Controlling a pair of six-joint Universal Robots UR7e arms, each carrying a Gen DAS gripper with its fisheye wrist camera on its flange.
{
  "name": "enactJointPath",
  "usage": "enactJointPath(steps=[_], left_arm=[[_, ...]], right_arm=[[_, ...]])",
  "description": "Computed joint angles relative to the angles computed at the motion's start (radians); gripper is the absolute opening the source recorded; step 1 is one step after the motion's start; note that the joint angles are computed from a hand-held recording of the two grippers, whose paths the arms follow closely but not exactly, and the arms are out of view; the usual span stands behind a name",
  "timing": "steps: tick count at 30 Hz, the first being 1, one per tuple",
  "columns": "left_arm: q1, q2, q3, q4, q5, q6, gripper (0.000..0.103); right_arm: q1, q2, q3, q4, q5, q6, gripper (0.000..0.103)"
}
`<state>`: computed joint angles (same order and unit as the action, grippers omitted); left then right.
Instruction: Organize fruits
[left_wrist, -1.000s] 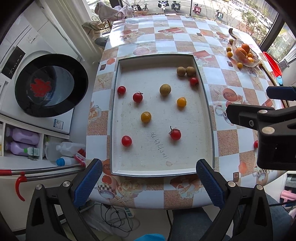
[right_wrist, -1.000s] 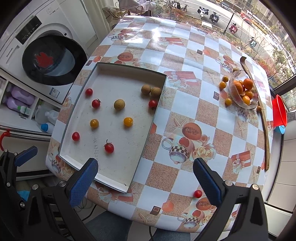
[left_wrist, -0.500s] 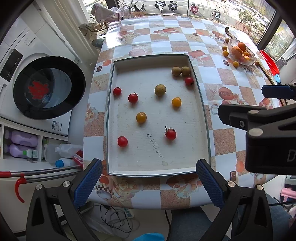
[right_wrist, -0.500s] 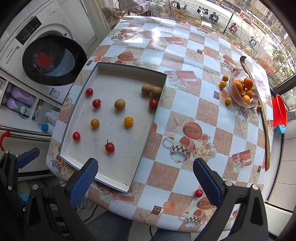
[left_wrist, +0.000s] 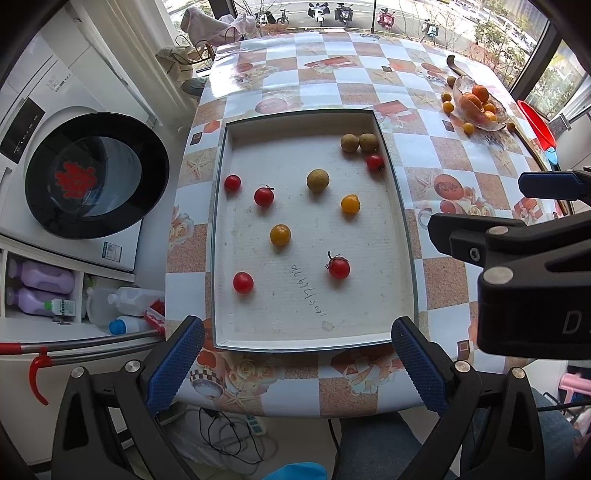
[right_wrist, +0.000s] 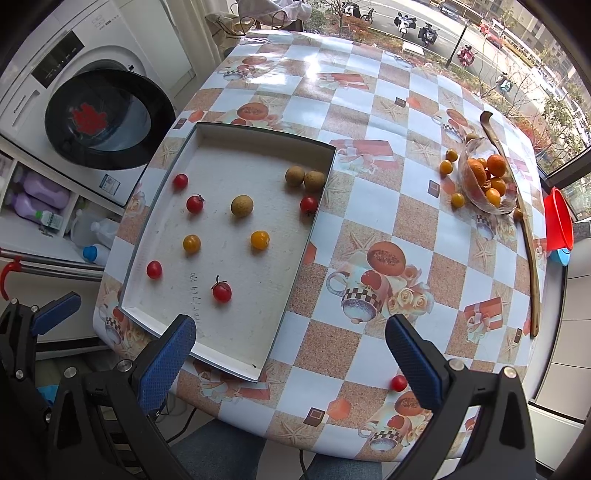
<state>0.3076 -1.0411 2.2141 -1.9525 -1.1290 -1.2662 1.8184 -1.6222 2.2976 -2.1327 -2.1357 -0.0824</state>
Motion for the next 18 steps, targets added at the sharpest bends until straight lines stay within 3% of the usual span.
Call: enactJointPath(steps=[18], left_arm=[[0.0,0.005,-0.004,-0.004,-0.003,0.008,0.102]], right_arm=[[0.006,0.002,0.003,0.001,0.0,0.01,0.103]])
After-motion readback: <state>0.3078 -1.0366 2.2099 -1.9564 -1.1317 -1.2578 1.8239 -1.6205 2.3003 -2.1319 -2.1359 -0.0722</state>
